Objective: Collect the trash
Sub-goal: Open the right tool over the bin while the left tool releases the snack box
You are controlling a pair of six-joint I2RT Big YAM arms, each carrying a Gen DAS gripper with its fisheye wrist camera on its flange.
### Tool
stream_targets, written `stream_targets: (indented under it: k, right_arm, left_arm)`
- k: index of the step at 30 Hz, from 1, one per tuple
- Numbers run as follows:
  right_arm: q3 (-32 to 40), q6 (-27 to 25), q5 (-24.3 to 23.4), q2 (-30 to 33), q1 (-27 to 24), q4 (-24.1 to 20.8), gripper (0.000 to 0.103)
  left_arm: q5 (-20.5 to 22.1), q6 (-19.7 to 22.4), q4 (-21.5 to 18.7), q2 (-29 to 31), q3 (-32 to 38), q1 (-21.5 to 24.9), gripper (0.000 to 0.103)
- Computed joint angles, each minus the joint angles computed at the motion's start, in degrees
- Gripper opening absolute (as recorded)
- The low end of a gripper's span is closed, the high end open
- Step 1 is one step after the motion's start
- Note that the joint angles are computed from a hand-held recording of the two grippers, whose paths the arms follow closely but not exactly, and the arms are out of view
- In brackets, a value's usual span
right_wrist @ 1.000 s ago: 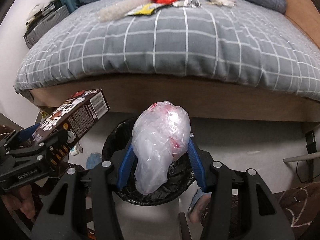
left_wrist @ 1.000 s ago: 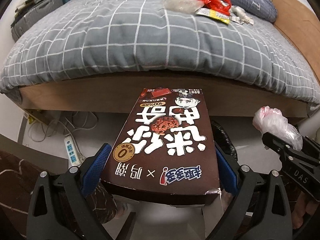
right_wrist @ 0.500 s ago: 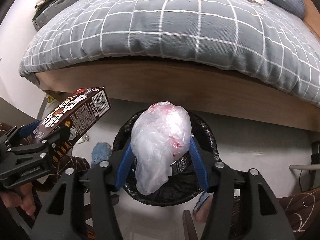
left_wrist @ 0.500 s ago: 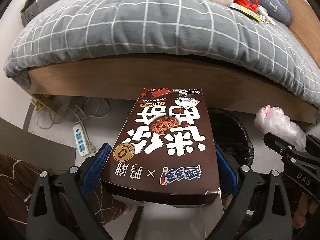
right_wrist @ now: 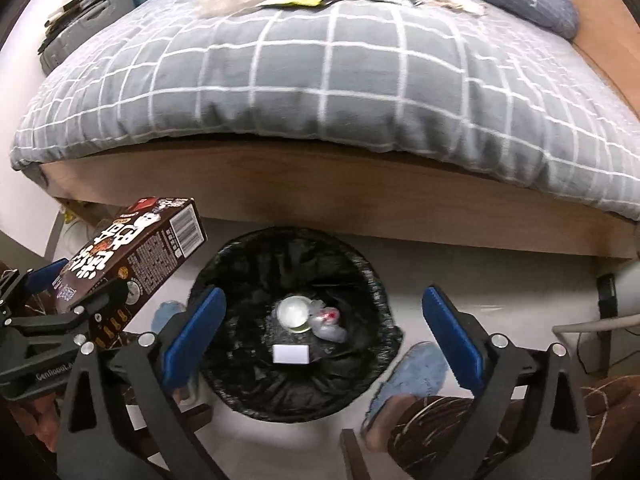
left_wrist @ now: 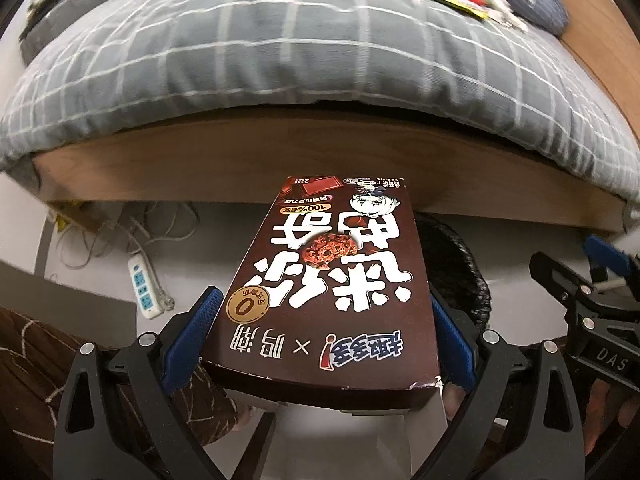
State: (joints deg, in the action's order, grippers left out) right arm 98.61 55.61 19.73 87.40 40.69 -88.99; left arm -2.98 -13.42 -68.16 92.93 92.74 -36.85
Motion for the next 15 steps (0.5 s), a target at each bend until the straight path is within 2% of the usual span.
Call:
stream_targets:
  k: [10,15]
  right_arm:
    - [-8.1,4.4,1.0,-8.2,-2.6,-1.9,0.095]
    - [-9.2,6.3,1.9,-10.7,-3.1,-3.2,0.095]
  left_arm:
    - [0.5,0.0,-1.0,3.4,4.0,-5.8,0.094]
    - [0.5,-0.3,-1.2,5.0,5.8,-8.3,0.094]
